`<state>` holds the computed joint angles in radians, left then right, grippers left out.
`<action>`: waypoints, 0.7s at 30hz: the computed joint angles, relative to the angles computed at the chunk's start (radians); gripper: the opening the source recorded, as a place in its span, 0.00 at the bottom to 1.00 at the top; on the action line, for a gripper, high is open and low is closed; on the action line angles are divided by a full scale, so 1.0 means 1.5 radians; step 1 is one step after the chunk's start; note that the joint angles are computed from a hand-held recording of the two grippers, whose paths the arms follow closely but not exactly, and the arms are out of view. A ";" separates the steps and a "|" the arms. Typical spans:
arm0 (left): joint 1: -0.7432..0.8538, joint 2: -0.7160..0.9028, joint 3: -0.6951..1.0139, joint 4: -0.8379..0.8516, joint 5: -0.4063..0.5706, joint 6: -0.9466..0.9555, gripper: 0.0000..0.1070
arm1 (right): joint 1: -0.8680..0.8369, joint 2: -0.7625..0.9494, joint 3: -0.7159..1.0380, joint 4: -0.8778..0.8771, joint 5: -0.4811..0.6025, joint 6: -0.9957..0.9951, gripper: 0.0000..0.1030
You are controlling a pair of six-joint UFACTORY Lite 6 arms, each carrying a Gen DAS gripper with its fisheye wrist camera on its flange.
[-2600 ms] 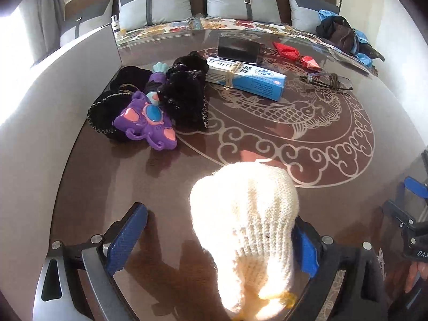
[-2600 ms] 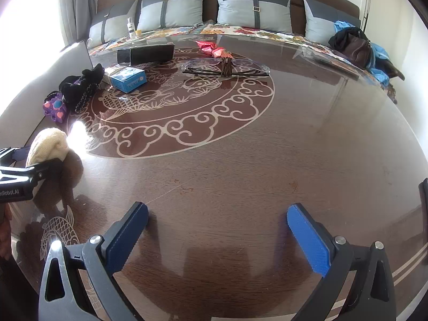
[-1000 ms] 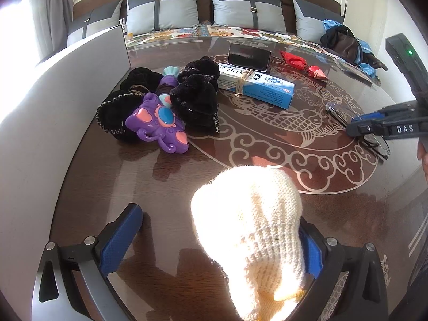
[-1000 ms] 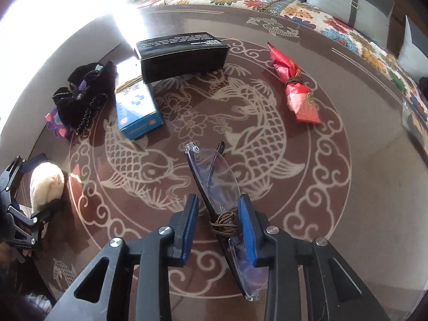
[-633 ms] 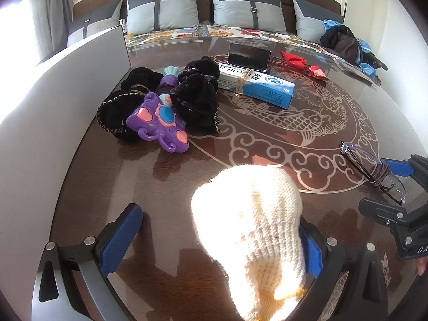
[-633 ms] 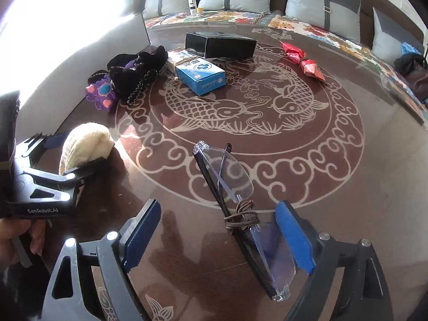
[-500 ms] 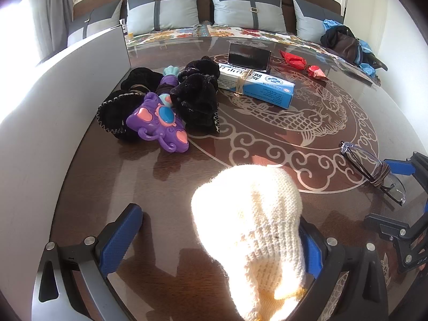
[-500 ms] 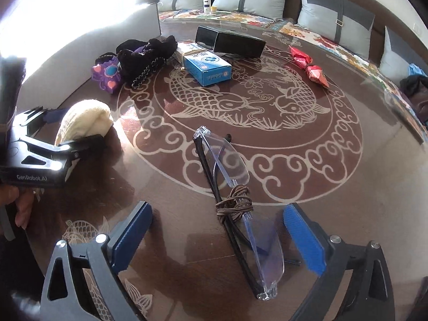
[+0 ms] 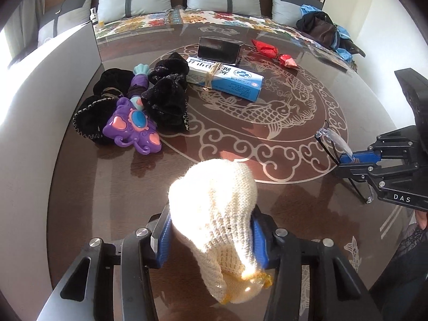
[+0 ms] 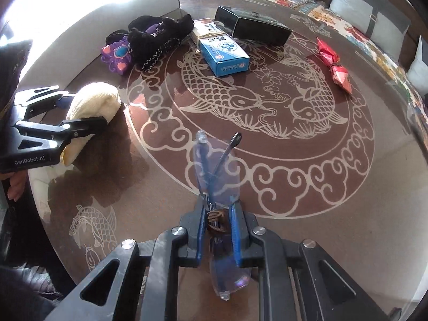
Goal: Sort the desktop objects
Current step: 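Carry the glove and eyeglasses into the cardboard box and open both tools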
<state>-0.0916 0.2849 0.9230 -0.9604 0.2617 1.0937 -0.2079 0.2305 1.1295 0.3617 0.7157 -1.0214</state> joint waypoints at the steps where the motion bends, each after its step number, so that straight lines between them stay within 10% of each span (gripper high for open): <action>1: 0.000 -0.019 -0.016 -0.011 0.002 0.008 0.44 | 0.002 -0.008 -0.002 -0.017 0.003 0.019 0.15; 11: 0.310 -0.248 0.010 0.028 0.279 0.018 0.44 | 0.119 -0.132 0.061 -0.019 0.093 0.169 0.13; 21: 0.648 0.095 0.421 0.170 0.355 -0.035 0.44 | 0.521 0.047 0.404 0.149 0.080 0.473 0.13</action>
